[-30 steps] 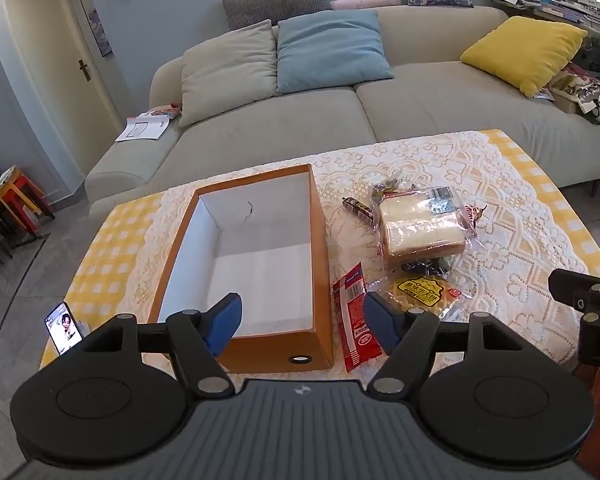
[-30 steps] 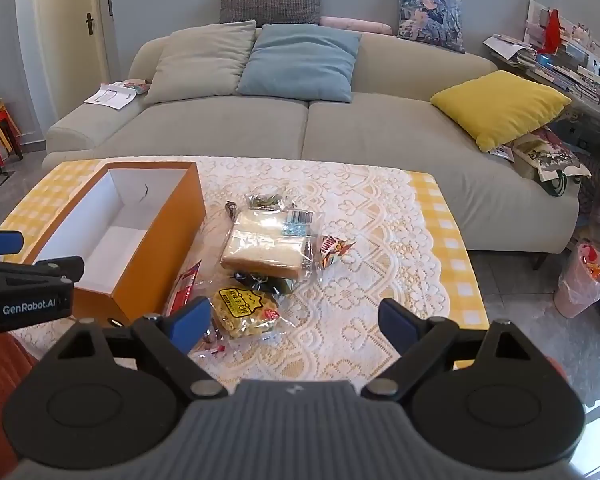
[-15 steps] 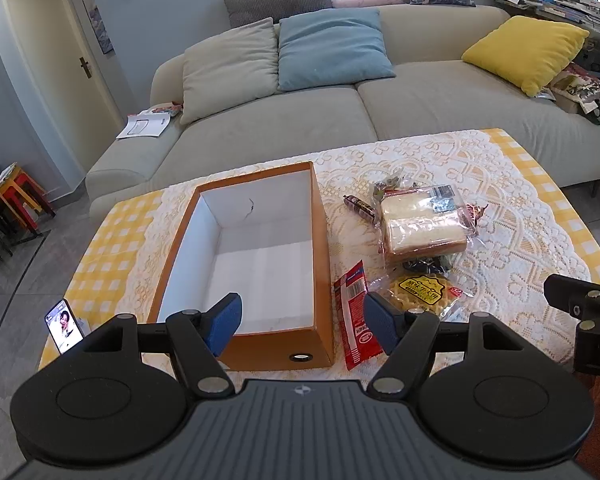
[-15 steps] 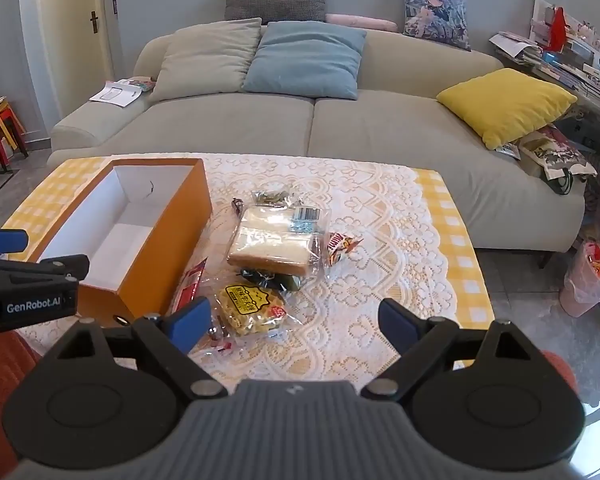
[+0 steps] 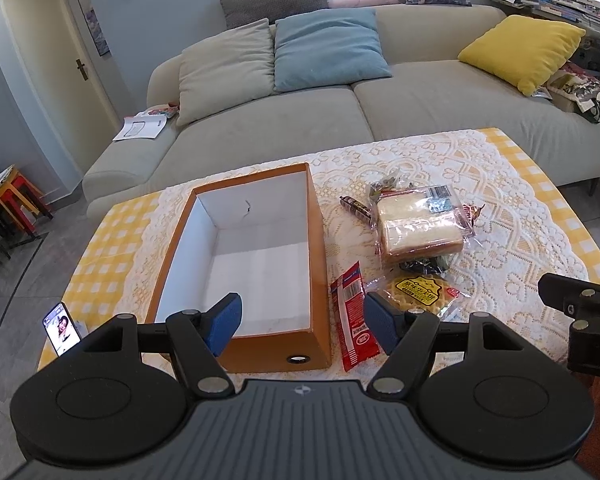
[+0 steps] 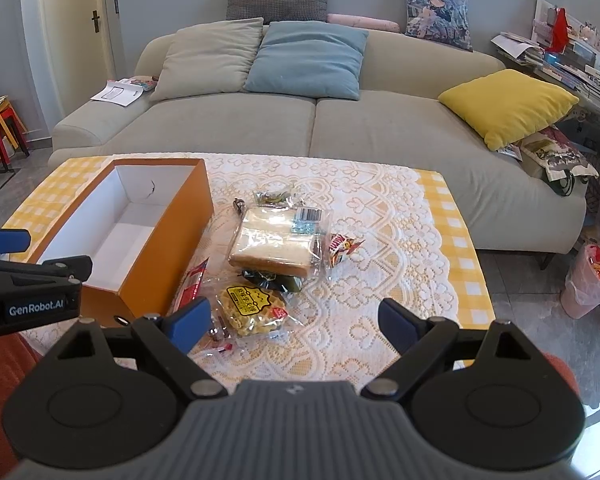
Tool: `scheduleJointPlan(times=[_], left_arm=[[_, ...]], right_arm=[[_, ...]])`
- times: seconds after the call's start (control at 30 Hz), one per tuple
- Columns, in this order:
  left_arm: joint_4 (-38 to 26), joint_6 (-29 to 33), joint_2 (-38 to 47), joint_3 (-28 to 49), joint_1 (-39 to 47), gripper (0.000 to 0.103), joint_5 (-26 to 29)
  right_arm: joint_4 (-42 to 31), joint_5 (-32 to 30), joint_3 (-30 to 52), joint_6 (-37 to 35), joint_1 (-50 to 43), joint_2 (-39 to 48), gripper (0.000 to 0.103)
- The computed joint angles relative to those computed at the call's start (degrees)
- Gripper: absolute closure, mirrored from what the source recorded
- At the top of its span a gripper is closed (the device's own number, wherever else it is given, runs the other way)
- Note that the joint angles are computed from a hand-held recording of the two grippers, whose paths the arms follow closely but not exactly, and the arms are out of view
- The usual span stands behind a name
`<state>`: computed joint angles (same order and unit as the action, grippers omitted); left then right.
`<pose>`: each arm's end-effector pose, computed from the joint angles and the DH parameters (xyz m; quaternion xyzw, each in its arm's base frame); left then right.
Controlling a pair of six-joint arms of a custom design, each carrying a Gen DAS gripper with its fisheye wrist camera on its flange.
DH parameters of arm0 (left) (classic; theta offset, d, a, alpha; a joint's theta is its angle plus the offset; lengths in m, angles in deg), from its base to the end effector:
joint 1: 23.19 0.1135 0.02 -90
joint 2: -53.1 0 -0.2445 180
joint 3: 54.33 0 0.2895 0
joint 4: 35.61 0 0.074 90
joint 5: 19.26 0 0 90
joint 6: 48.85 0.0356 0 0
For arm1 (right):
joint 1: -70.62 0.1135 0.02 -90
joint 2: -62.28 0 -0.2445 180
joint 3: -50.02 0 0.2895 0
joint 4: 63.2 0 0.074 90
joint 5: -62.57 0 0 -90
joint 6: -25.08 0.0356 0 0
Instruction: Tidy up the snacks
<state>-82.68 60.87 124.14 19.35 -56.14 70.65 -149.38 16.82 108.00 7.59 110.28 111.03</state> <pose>0.2585 -0.1675 0.2813 0.4087 0.8264 -0.0439 0.3848 0.1444 0.0875 0.2468 0.3013 0.8707 -0.1214 0.3693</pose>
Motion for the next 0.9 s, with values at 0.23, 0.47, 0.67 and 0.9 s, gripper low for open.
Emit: scheduleJointPlan(times=[0.23,0.47,0.67,0.9], left_arm=[[-0.42,0.38,-0.01,0.54,-0.04,0.021,0.33],[-0.53,0.41,0.08,0.71,-0.05,0.021,0.31],[-0.58,0.39,0.05,0.71,-0.09,0.021,0.24],[-0.68,0.52,0.15,0.71,0.0,0.021,0.38]], right_arm=[[-0.06,-0.19,0.41,-0.42,-0.33,0.24,0.014],[0.14,-0.39,0.37,-1.02,-0.73,-0.02,0.014],[0.37,-0.6,0.25,-1.62,-0.98,-0.1,0.014],[0.91,-0.86,-0.51,-1.97,-1.36,-0.53,0.014]])
